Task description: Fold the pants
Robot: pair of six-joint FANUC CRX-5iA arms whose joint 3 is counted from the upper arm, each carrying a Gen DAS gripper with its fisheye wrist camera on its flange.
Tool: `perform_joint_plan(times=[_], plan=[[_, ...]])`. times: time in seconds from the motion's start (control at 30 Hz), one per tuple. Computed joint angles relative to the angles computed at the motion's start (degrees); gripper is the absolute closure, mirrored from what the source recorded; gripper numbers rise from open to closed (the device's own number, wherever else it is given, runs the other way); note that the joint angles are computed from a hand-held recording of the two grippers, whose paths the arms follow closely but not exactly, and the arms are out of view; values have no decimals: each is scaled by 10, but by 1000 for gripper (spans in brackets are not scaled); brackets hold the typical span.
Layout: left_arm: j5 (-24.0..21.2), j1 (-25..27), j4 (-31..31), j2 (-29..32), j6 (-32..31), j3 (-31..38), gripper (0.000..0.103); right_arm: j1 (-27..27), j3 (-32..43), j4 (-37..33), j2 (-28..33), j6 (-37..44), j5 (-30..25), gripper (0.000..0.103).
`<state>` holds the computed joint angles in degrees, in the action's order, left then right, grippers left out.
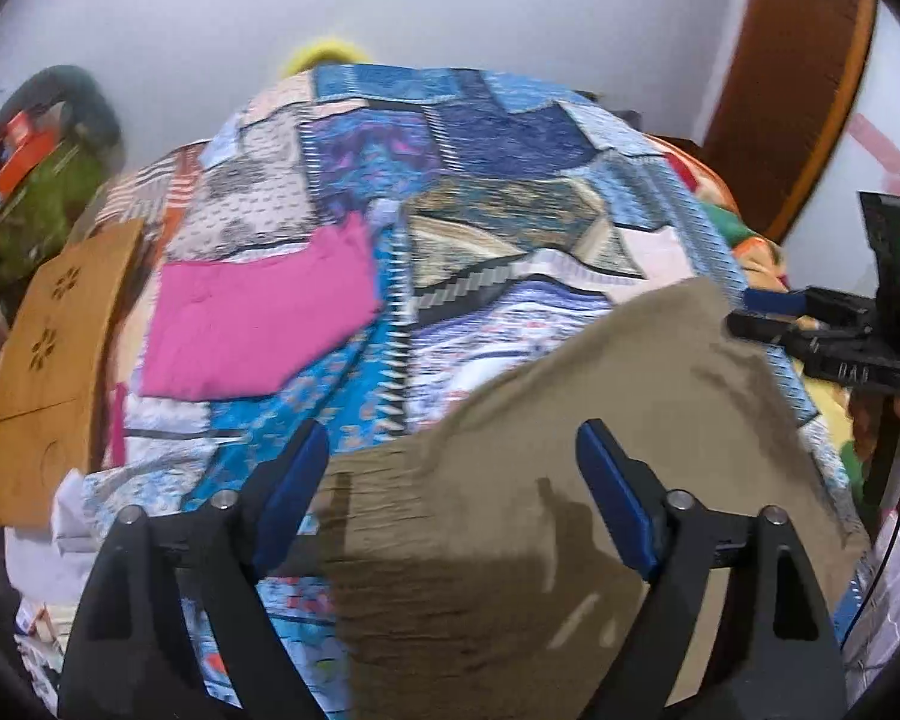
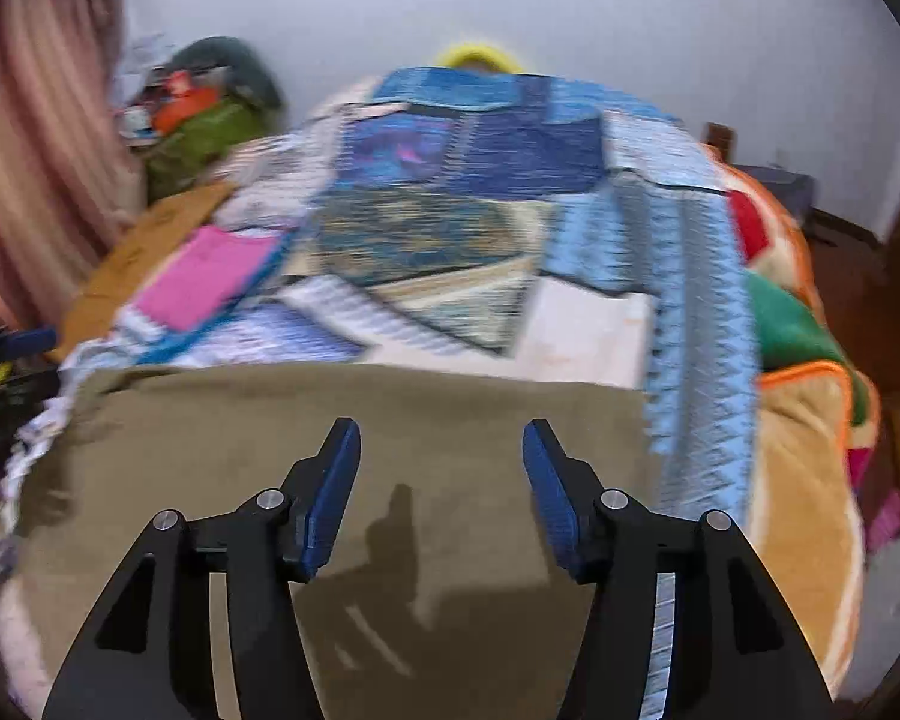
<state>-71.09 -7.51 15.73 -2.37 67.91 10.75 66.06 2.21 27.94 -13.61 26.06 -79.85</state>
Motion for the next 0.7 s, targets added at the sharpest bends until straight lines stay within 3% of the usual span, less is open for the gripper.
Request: perform_joint_plan(times=[0.13, 0.3, 0.37, 0.53, 0.6, 0.7], plan=[[-15, -33, -13, 13, 7, 2, 17, 20, 9, -44, 4, -9, 24, 33], [-43, -68, -68, 22, 26, -9, 16, 35, 11, -105, 15, 0, -3, 33], [-14, -69, -77, -3, 18, -37, 15, 63, -8, -84, 5, -25, -11, 29], [-7, -57, -70, -44, 14, -69, 13, 130, -47, -52, -40, -105, -42, 28], [-9, -59, -90, -60, 23, -76, 5, 162, -68, -38, -65, -149, -53, 28], [-5, -47, -91, -90, 18, -104, 4, 201, -81, -19, -80, -201, -77, 28]])
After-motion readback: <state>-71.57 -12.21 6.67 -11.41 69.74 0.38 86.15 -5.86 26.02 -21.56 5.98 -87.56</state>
